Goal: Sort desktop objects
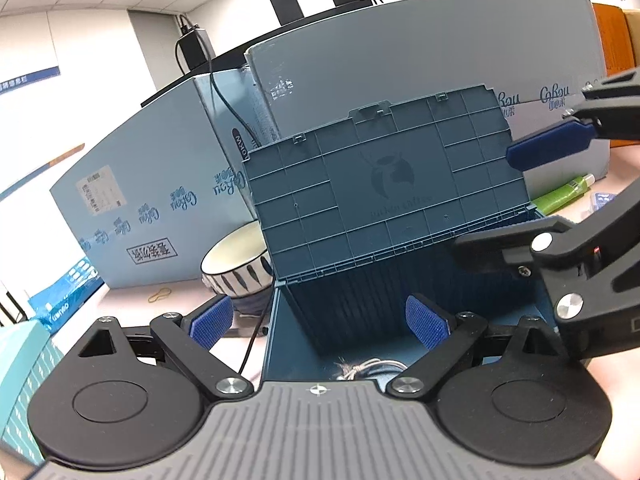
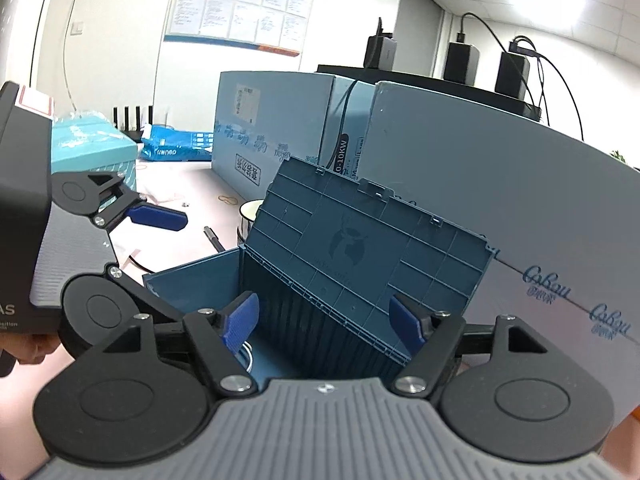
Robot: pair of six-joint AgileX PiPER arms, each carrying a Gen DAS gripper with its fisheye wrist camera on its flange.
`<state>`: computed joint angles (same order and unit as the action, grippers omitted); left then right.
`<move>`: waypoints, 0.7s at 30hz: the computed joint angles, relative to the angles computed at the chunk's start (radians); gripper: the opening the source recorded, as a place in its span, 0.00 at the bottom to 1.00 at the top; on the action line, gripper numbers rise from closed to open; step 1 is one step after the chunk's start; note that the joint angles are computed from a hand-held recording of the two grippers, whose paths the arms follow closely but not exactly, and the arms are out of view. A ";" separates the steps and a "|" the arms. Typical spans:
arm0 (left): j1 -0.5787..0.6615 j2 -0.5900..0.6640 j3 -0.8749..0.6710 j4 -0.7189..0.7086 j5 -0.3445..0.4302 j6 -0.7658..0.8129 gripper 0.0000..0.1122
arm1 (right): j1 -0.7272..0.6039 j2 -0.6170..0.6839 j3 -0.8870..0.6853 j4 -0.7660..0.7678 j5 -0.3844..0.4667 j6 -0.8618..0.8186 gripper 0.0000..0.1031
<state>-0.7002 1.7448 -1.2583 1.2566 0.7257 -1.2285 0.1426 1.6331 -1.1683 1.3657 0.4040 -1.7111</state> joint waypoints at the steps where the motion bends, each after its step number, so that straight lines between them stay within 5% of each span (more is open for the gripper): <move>1: -0.002 -0.005 0.002 -0.010 0.001 0.001 0.83 | -0.001 -0.007 0.011 0.020 -0.002 -0.012 0.74; 21: -0.091 -0.053 0.044 -0.063 0.103 -0.103 0.83 | -0.017 -0.147 0.199 0.172 -0.014 -0.171 0.83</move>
